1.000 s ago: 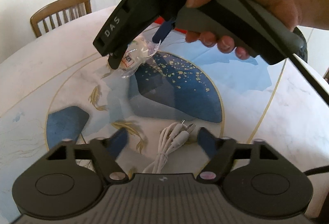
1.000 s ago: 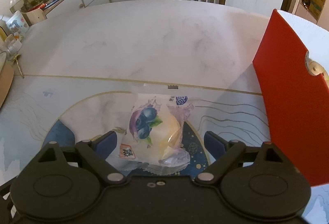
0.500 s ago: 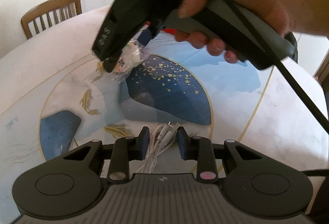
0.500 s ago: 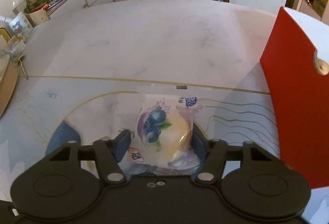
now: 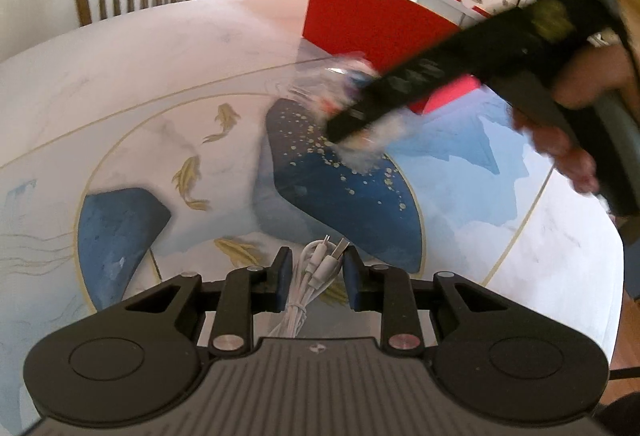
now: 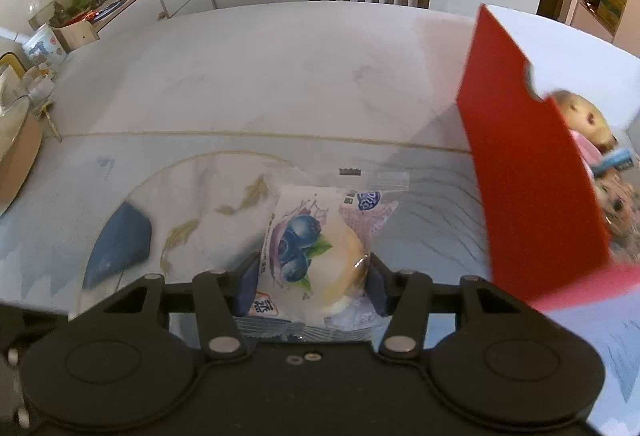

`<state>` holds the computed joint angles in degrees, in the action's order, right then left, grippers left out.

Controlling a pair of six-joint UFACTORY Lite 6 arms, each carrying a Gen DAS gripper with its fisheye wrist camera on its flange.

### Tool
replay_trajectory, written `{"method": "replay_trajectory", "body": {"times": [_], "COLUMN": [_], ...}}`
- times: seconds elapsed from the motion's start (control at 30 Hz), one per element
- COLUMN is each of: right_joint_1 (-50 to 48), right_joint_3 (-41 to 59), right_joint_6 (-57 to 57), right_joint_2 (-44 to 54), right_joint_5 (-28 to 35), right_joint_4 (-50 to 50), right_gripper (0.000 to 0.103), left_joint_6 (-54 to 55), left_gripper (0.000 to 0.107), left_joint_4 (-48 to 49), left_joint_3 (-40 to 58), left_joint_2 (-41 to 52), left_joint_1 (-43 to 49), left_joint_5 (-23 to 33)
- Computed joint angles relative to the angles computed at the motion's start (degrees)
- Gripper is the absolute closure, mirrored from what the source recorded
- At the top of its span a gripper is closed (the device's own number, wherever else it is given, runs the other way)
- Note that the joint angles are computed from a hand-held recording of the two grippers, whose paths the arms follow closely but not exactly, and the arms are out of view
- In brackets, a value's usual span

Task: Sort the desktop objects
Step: 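Lift the cable and bread bag and carry both over the red box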

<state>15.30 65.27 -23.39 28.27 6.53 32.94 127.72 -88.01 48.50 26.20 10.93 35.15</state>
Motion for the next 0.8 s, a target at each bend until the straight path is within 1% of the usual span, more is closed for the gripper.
{"method": "replay_trajectory", "body": {"times": [0.1, 0.17, 0.23, 0.47, 0.7, 0.8], "right_joint_1": [-1.3, -2.1, -2.8, -3.9, -8.8, -11.5], "right_joint_3": [-5.4, -9.4, -13.0, -21.5, -26.4, -27.7], "right_joint_6": [-11.1, -20.3, -26.1, -28.7, -34.1, -35.0], "right_joint_2": [-4.3, -7.4, -10.4, -19.2, -26.4, -29.3], "right_joint_5": [0.7, 1.0, 1.4, 2.4, 6.1, 8.6], "right_joint_4": [10.5, 19.3, 24.1, 24.7, 28.7, 28.3], "right_gripper": [0.051, 0.051, 0.051, 0.051, 0.051, 0.051], "left_joint_6": [-1.0, -1.7, -3.1, -6.7, -15.8, -19.0], "left_gripper": [0.081, 0.081, 0.081, 0.081, 0.081, 0.081], "left_joint_4": [-0.3, -0.4, -0.3, -0.8, 1.1, 1.0], "left_joint_3": [-0.2, -0.4, -0.4, -1.8, -2.7, -3.2], "left_joint_2": [-0.4, -1.0, -1.4, -4.8, -9.4, -11.3], "left_joint_1": [0.1, 0.4, 0.5, -0.4, -2.4, -3.6], "left_joint_5": [-0.1, 0.1, 0.4, 0.5, 0.6, 0.6]}}
